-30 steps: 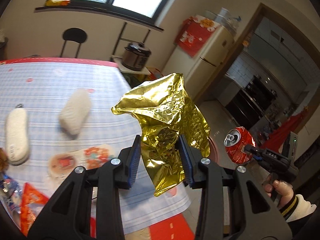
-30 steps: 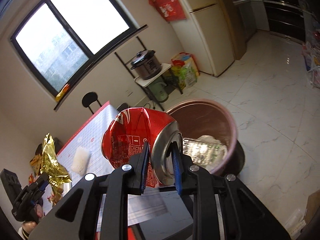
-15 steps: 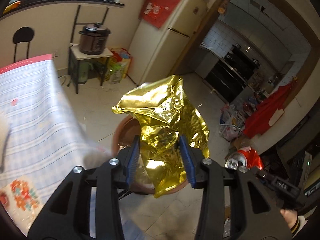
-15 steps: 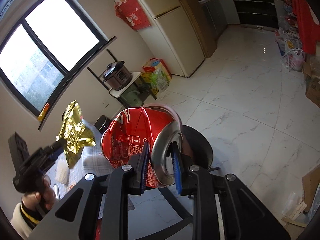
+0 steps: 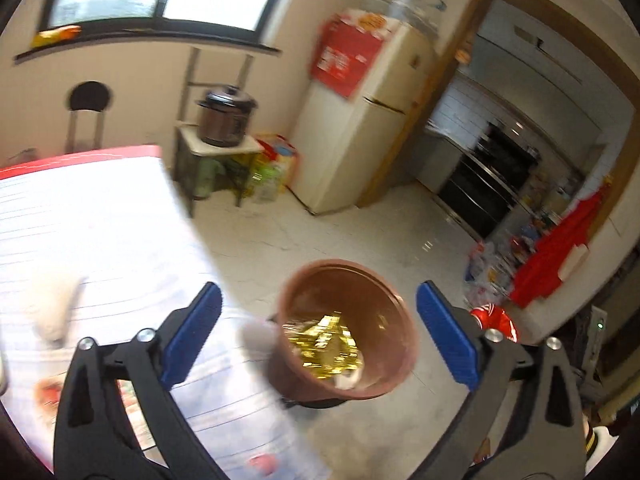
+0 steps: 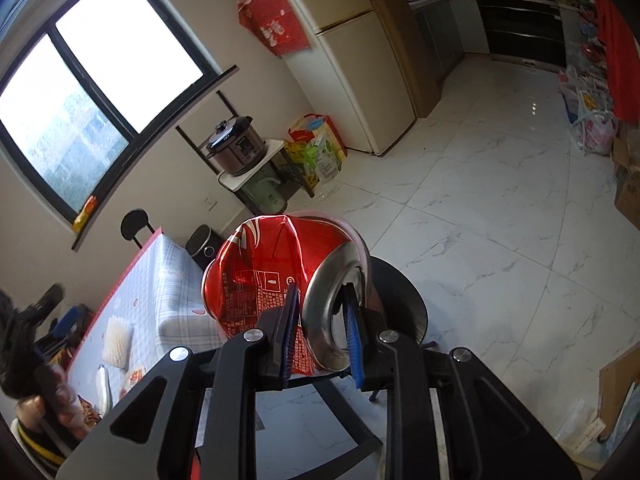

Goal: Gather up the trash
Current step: 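Drop the gold foil from the left tool into the bucket while the right tool holds the can, then open the right tool to drop the red can into the bucket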

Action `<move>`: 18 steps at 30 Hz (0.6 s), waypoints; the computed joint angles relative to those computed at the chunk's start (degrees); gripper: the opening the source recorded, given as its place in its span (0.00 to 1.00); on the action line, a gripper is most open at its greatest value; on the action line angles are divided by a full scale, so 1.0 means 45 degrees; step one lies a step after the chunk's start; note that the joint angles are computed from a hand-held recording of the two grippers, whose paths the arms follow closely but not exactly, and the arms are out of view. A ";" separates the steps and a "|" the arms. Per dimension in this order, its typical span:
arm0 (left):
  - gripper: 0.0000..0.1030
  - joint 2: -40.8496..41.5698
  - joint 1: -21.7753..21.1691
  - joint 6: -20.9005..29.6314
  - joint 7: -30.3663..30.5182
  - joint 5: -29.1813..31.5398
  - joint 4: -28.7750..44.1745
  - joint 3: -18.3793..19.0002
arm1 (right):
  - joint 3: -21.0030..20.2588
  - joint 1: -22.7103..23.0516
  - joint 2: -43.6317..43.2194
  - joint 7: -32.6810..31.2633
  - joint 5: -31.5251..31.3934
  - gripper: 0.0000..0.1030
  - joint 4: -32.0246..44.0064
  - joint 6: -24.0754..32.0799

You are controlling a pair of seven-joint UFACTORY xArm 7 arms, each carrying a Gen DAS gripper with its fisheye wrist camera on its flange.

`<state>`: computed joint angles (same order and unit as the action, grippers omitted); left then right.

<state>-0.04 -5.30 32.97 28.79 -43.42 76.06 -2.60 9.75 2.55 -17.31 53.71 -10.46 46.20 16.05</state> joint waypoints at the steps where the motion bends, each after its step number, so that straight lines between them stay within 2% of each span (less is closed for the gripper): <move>1: 0.94 -0.0377 0.0140 -0.0135 -0.0202 0.0218 -0.0383 0.0137 | -0.0041 0.0050 0.0334 -0.0136 0.0026 0.22 0.0293 -0.0053; 8: 0.94 -0.2639 0.1016 -0.0687 -0.1907 0.2381 -0.2463 0.1287 | -0.0198 0.0610 0.2872 -0.0247 -0.0676 0.22 0.2814 -0.0167; 11: 0.94 -0.3323 0.1417 -0.0609 -0.2479 0.2874 -0.3030 0.1929 | -0.0424 0.1012 0.3851 0.0116 -0.1352 0.24 0.3991 0.0102; 13: 0.94 -0.3792 0.1738 -0.0473 -0.2808 0.3167 -0.3391 0.2325 | -0.0656 0.1346 0.4470 -0.0091 -0.1309 0.27 0.4831 0.0434; 14: 0.94 -0.3874 0.1861 -0.0344 -0.2881 0.3287 -0.3411 0.2541 | -0.0795 0.1518 0.4660 0.0018 -0.1456 0.30 0.5154 0.0594; 16: 0.94 -0.4252 0.2141 -0.0200 -0.3044 0.3589 -0.3709 0.2814 | -0.1071 0.1875 0.4817 0.0725 -0.2141 0.59 0.5596 0.0768; 18: 0.94 -0.4423 0.2397 -0.0159 -0.3212 0.3908 -0.3775 0.3009 | -0.1302 0.2203 0.4790 0.1615 -0.3274 0.70 0.5783 0.0623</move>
<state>-19.94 5.48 32.25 14.34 -25.84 59.07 10.94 3.89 12.47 4.25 60.98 -25.19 72.23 18.85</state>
